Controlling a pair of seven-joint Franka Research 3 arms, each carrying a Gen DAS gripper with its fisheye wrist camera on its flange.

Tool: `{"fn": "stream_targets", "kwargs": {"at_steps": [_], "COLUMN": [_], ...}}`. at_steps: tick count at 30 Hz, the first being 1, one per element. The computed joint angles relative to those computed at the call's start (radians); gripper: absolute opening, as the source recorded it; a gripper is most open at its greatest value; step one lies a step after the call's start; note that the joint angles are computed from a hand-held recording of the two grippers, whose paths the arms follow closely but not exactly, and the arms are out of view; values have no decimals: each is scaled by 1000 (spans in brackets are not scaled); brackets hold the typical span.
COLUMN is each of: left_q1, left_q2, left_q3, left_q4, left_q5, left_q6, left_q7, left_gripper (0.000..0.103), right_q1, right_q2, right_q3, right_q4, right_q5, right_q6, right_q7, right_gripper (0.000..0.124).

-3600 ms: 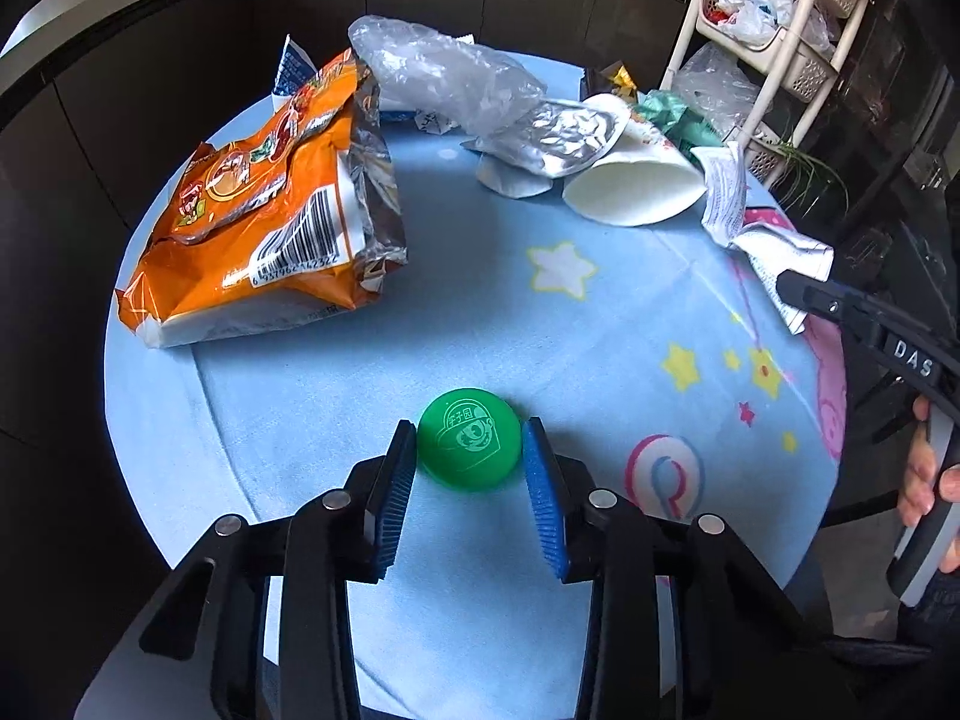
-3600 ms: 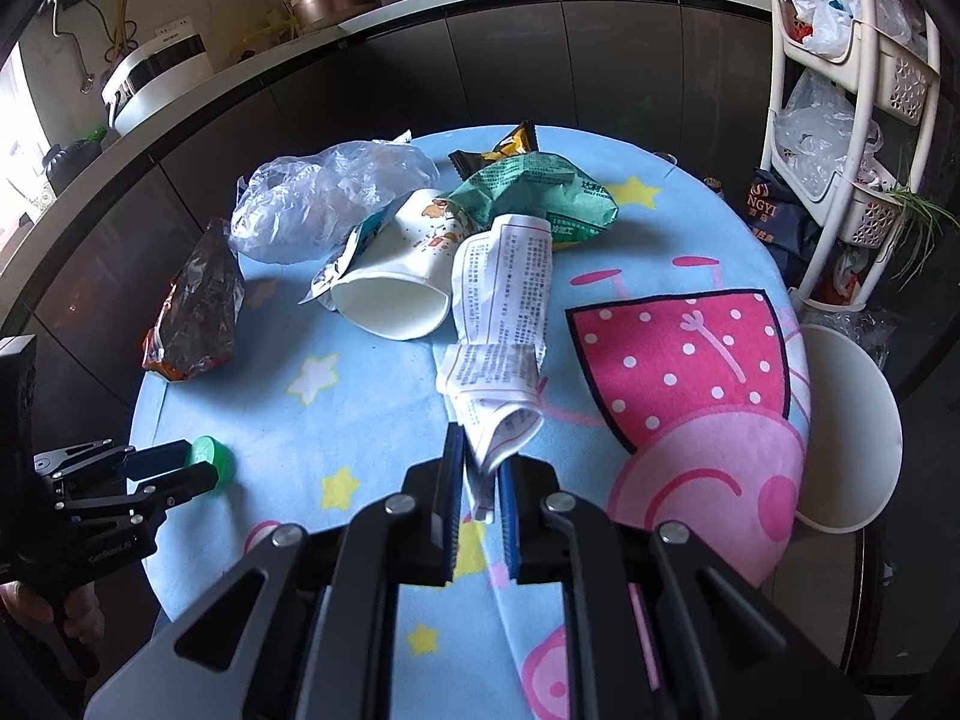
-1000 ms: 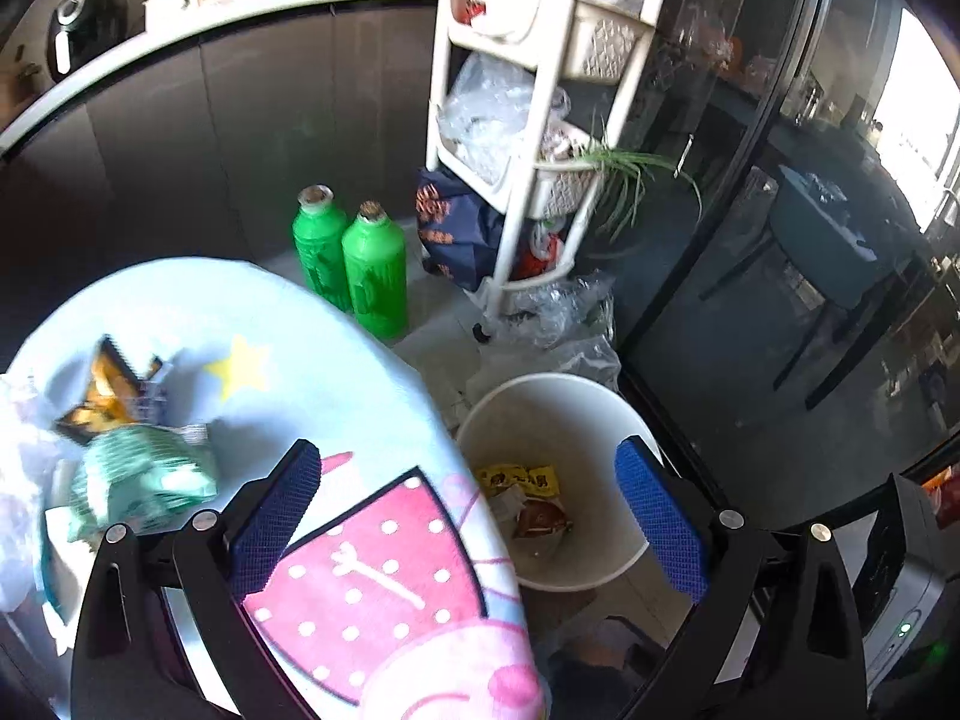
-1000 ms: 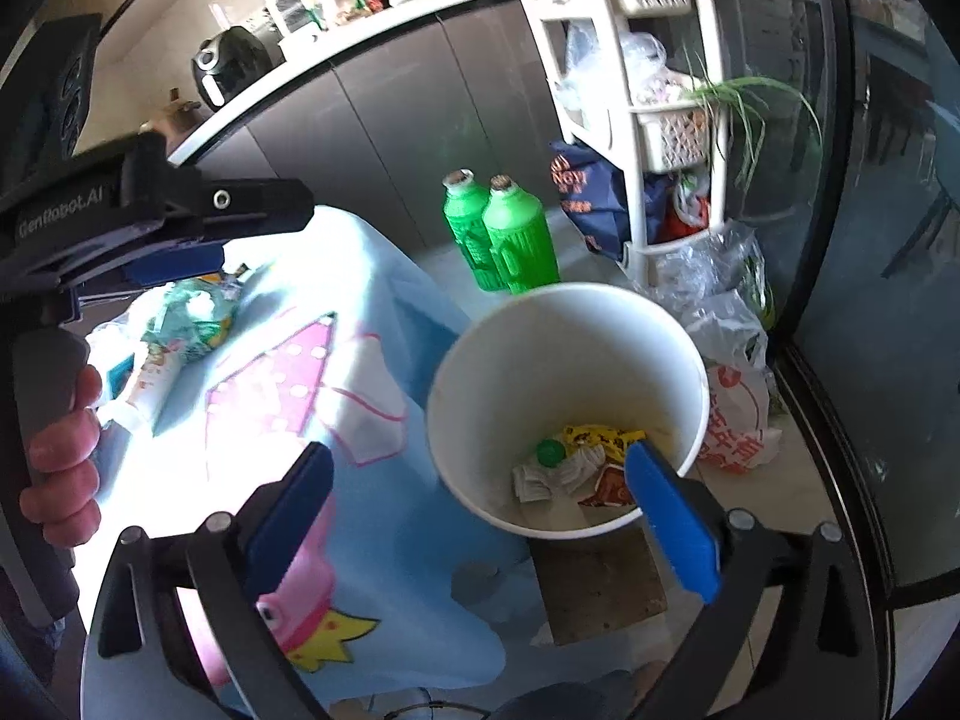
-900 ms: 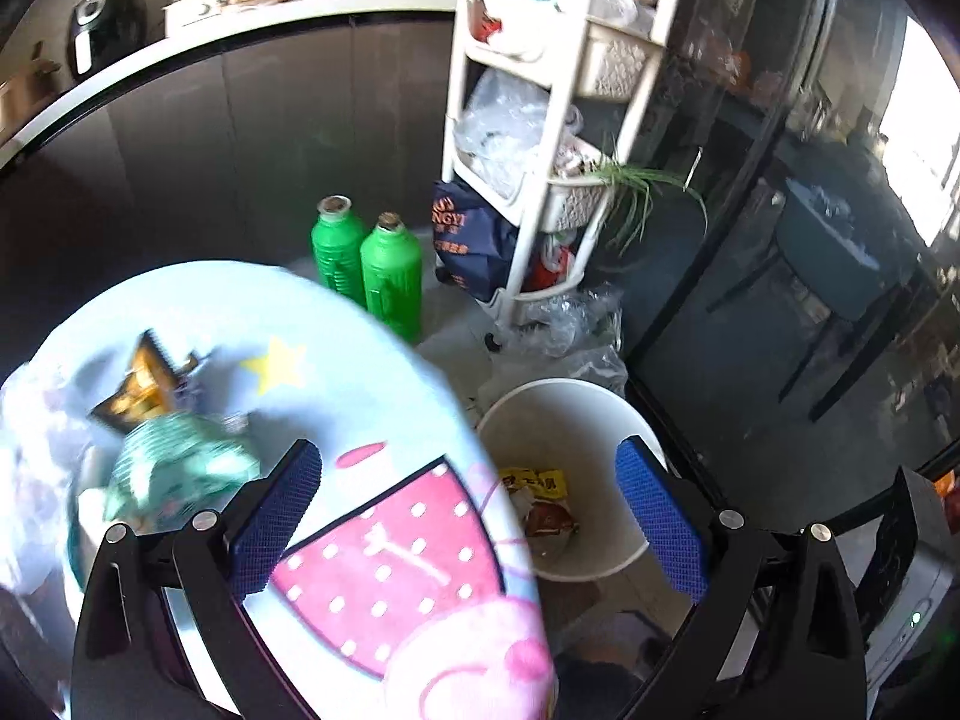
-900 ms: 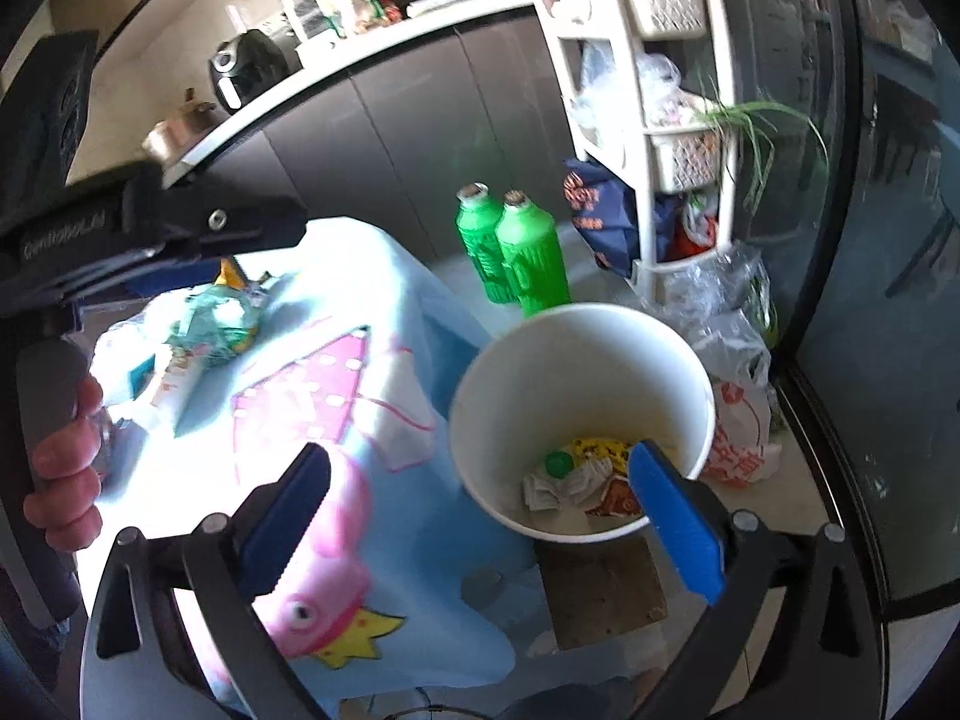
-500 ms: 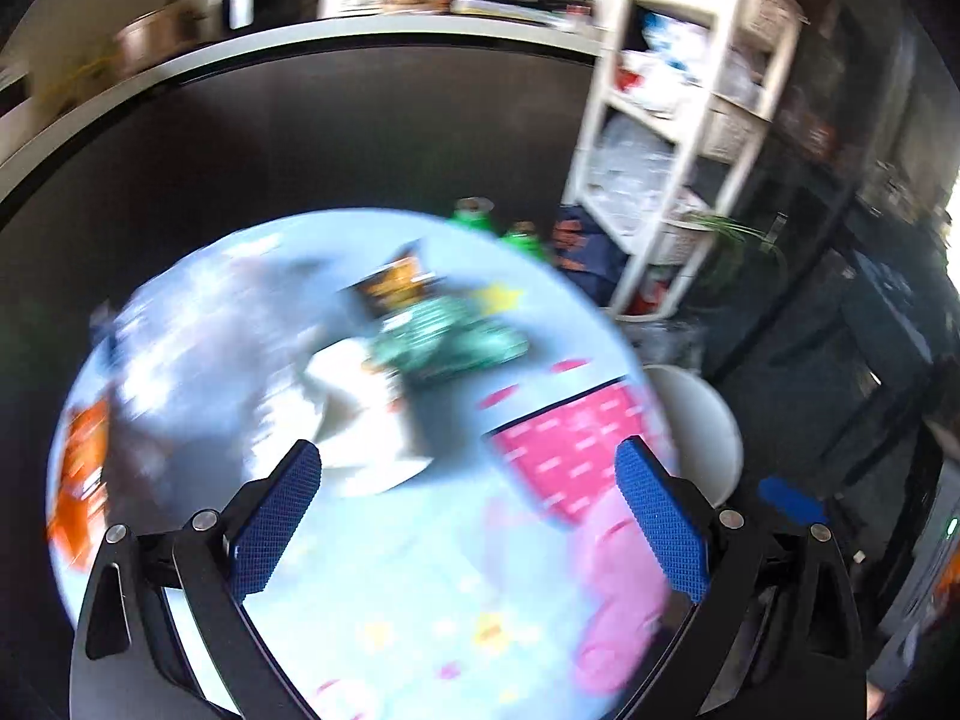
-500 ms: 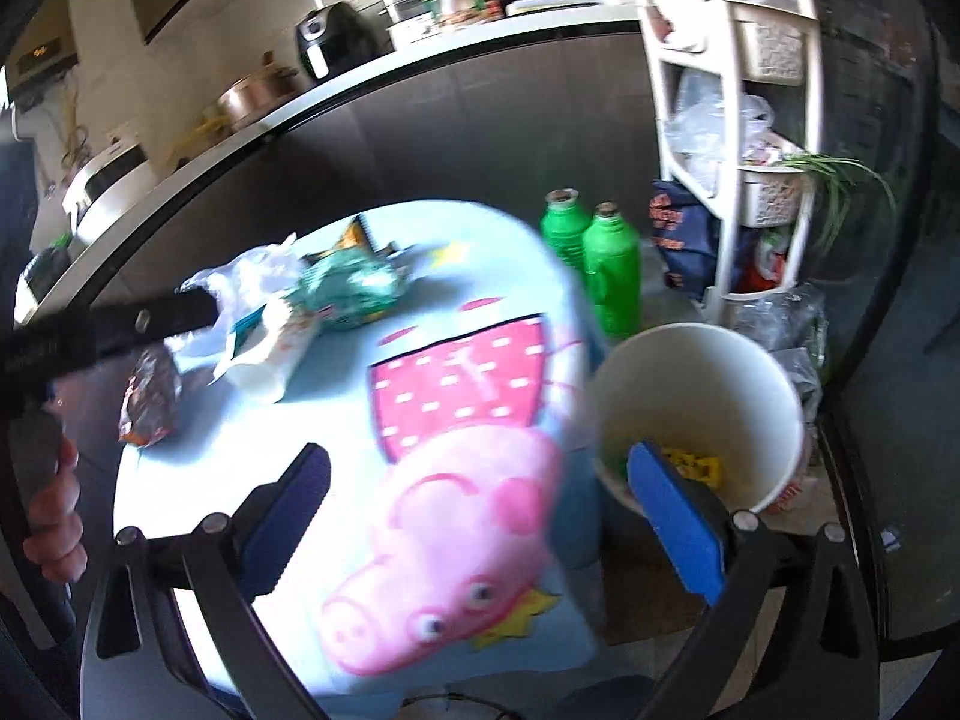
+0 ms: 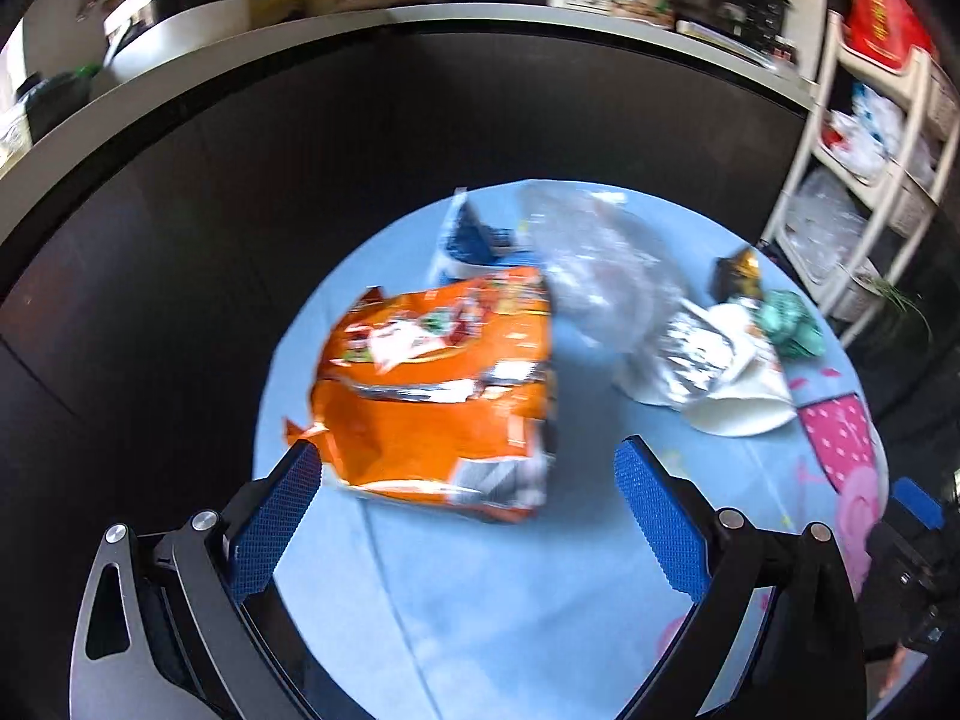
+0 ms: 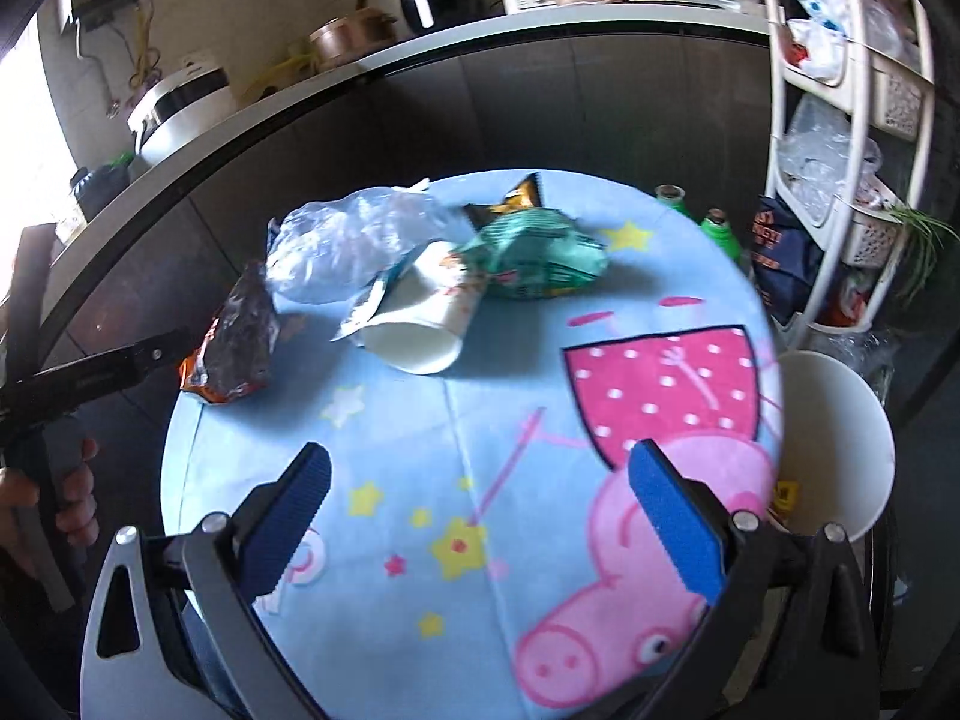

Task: Collect trash
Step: 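Grasp the orange snack bag with the left tool while the right tool grasps the paper cup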

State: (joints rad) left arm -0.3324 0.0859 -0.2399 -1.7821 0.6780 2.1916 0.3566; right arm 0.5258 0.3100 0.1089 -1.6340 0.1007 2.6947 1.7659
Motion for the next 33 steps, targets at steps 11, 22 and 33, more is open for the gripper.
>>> {"fn": "stream_targets", "kwargs": {"at_steps": [11,22,33], "left_q1": [26,61,70], "left_q2": [55,16,-71], "left_q3": [25,33,15], "left_q4": [19,-45,-119], "left_q5": [-57,-126,-143], "left_q6": [55,137,168], "left_q7": [79,87,54], "left_gripper": [82,55,19], "right_q1": [107,146,124], "right_q2": [261,493,256], "right_q3": [-85,-126,-93], "right_q4": [386,740,376], "right_q5": [-164,-225,-212], "right_q6": [-221,-346,-184], "right_q7": [84,94,100], "right_gripper": [69,19,6]}}
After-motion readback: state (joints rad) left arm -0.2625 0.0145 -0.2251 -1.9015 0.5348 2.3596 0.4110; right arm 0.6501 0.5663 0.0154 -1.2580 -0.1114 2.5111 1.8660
